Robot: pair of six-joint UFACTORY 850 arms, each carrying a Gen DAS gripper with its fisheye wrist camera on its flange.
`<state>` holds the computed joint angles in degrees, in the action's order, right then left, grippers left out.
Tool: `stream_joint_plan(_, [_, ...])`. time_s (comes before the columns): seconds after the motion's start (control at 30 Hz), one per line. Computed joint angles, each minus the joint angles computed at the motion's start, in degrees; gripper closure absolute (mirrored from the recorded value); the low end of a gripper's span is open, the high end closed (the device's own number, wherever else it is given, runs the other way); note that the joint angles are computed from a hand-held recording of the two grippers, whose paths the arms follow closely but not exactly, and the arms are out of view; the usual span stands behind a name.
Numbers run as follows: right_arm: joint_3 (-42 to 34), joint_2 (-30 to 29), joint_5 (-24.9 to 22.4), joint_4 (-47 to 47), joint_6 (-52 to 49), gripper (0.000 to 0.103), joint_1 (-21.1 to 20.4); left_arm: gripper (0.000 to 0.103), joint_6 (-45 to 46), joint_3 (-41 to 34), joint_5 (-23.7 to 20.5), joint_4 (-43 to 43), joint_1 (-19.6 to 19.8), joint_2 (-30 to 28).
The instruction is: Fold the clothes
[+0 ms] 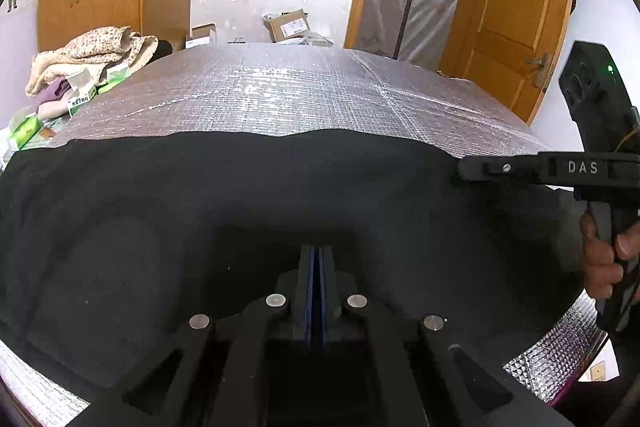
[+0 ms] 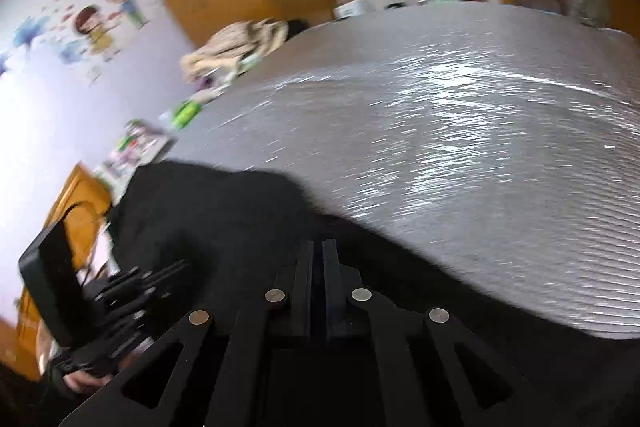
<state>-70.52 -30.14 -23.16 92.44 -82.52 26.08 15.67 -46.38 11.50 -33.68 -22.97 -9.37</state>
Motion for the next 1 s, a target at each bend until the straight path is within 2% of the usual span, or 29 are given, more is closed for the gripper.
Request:
stream_joint_plan(0.13, [-4.0, -3.2, 1.2, -7.2, 7.6, 0.097, 0.9, 0.101, -1.4, 0.1, 0.3, 1.4, 0.0, 0.0])
stream_joint_plan(0.17, [-5.3, -4.4, 1.6, -8.8, 10.9, 0.103, 0.6, 0.101, -2.7, 0.2, 0.4, 2.6, 0.0, 0.0])
stream_joint_plan(0.23, [-7.0, -6.1, -2.2, -6.5, 13.1, 0.103, -1.1, 0.101, -5.0, 0.4, 0.6, 4.8, 0.2, 0.0])
stream_joint_plan(0.27, [-7.0, -6.2, -2.5, -5.0, 13.1, 0.103, -1.6, 0.101, -5.6, 0.4, 0.7, 5.4, 0.2, 0.0])
stream_joint_plan(0.37, [-4.8, -4.0, 2.5, -1.6, 8.6, 0.101, -0.7, 0.101, -3.8, 0.4, 1.0, 3.7, 0.0, -0.1])
stream_joint_plan(0.43, [-3.0, -2.5, 2.1, 1.3, 4.1, 0.097, -0.4, 0.101, -1.6, 0.1, 0.9, 1.7, -0.1, -0.2])
stream_joint_plan(0.57, [1.7, 1.1, 0.6, 7.4, -6.3, 0.097, 0.6, 0.101, 5.0, -0.4, 0.6, -4.9, -0.6, -0.4])
stream_joint_plan(0.67, [5.4, 3.2, 1.4, 10.0, -11.4, 0.097, 1.1, 0.101, 9.9, -0.7, 0.8, -9.7, -0.9, -0.5])
stream_joint_plan(0.73, [6.1, 3.2, 3.5, 10.4, -11.6, 0.097, 1.3, 0.101, 12.7, -0.8, 0.9, -12.3, -1.0, -0.6])
stream_joint_plan(0.8, [5.9, 2.6, 4.7, 11.2, -11.1, 0.101, 1.4, 0.101, 15.7, -1.1, 0.7, -15.1, -1.1, -0.7])
stream_joint_plan(1.0, [9.4, 5.5, 4.9, 22.6, -22.8, 0.096, 1.4, 0.101, 24.9, -1.7, 1.0, -24.0, -1.8, -0.9])
